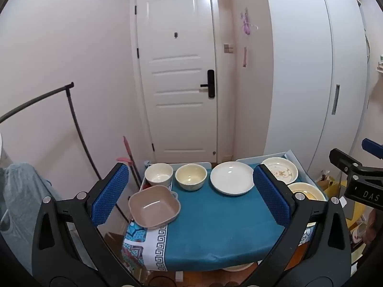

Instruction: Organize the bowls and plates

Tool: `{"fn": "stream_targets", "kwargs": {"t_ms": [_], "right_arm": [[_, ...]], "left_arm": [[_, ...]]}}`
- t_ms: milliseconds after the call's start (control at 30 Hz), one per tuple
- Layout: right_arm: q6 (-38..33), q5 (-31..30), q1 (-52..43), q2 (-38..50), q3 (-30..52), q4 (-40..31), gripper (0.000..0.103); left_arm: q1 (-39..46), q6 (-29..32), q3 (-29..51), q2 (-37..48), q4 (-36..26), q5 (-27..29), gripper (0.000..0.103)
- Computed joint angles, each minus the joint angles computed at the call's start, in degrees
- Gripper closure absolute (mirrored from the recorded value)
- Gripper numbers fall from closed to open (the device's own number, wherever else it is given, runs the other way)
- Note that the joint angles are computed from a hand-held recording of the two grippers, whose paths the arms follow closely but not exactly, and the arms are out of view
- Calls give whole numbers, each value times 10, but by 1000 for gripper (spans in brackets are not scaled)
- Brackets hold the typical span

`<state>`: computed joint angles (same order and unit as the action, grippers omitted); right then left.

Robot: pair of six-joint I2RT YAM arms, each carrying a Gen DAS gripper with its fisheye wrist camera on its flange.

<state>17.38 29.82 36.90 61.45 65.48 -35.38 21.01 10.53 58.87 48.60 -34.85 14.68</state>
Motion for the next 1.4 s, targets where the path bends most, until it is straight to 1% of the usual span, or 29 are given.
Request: {"fn": "stream_targets", "kwargs": {"t_ms": [100, 167, 200, 233, 300, 333, 367, 400, 433, 600, 800, 967, 1133, 1400], "right_arm": [[2, -5, -1, 4, 2, 1, 0], [4, -9, -1, 7, 5, 1, 0], [4, -10, -1, 8, 7, 1, 0], [3, -12, -1, 8, 8, 0, 0], [-4, -12, -6, 11, 11, 1, 0], [-4, -11, -7, 12, 12, 0, 0], [-3, -12, -7, 8, 13, -5, 0], [-2, -14, -9, 3, 13, -10, 0], [-1, -9, -4, 17, 13, -2, 0], [7, -11, -6, 32, 27, -13, 0], [7, -14, -8, 35, 24, -9, 0], [6, -10, -7, 38, 29, -10, 0], [9, -7, -5, 39, 29, -9, 0], [7, -20, -8, 46, 33, -4, 0]], "left_arm": [[8, -1, 3, 4, -3, 12, 0], [42, -2, 12, 12, -6, 46, 0], [84, 6, 14, 19, -7, 90, 0], [99, 10, 1, 12, 5, 104, 0], [123, 19, 8, 20, -1, 128, 0], [129, 23, 3, 11, -5, 134, 0], [106, 17, 11, 16, -9, 108, 0], [62, 8, 23, 27, -9, 64, 0], [47, 0, 23, 28, -8, 40, 0], [37, 1, 17, 30, 3, 26, 0], [23, -2, 16, 34, 10, 7, 0], [24, 0, 15, 36, 14, 8, 0], [12, -1, 16, 37, 15, -7, 0], [3, -3, 11, 37, 22, -21, 0]]}}
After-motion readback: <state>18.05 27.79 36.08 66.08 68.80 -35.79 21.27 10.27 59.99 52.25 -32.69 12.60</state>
